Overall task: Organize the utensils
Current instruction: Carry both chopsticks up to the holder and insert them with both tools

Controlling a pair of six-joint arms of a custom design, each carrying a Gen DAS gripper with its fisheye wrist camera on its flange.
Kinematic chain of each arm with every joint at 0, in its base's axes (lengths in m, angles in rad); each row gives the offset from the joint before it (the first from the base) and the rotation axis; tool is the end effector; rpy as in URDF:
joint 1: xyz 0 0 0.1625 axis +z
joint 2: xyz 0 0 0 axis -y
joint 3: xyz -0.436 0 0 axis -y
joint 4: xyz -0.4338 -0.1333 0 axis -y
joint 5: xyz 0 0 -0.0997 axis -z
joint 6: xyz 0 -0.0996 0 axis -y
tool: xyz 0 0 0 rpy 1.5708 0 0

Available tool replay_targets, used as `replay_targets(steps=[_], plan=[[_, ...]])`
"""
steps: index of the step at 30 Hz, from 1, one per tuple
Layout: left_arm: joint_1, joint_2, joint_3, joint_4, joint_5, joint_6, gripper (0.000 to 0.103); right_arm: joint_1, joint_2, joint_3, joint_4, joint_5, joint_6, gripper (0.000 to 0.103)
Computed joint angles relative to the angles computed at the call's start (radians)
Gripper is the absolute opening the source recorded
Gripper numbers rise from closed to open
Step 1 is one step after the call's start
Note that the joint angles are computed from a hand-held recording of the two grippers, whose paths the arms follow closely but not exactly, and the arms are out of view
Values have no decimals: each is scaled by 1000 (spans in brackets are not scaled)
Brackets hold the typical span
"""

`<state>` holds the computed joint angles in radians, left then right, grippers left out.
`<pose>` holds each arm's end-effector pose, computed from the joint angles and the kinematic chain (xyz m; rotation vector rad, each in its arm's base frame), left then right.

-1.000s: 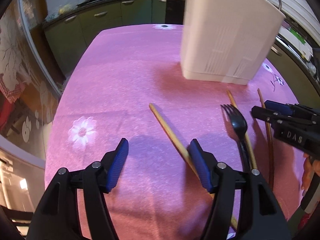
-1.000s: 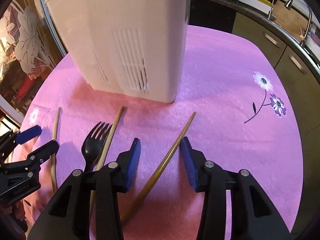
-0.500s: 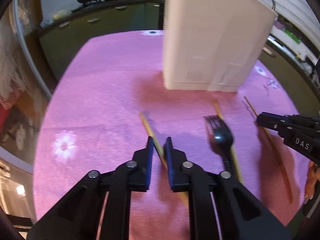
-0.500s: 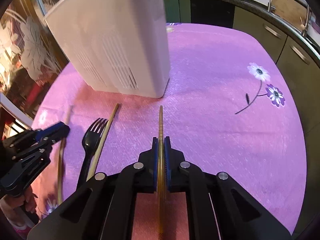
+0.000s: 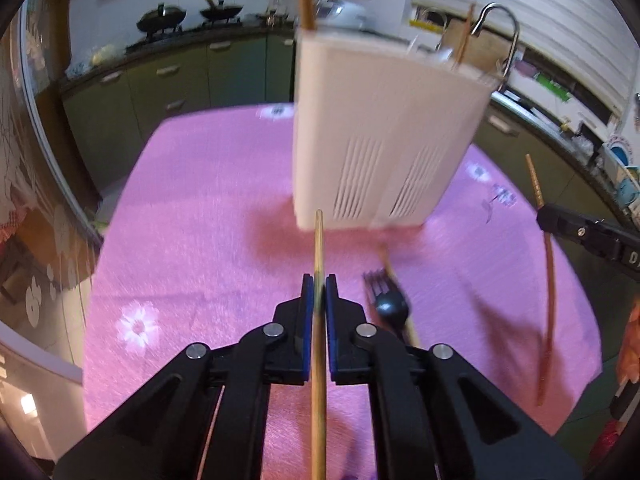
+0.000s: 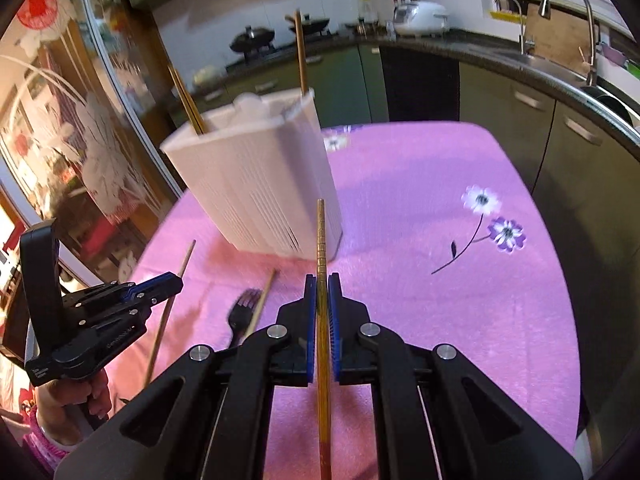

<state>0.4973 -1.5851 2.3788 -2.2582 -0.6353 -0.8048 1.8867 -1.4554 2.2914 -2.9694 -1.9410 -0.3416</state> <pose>-0.2416 -0.3741 0.2198 0.3791 2.3314 -0.8884 0.2400 -0.4212 0.2484 0.7247 -2.5716 0.7644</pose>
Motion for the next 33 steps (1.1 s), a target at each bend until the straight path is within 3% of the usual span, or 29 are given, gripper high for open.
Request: replay_targets(steps=[10,17,25,33], plan=[[-115,-67,-42,-17,41,81,6,47,-123,27,19,68,1,7],[-165,-71,-79,-26,69,141,6,93,-168,29,17,69,1,7],[-156,-6,-200,-134,68,315,6,130,-195,11,21,60,-5,7],[-149,85,-324,-343,152,539,6,133,-197,-3,20,59,-11,7]])
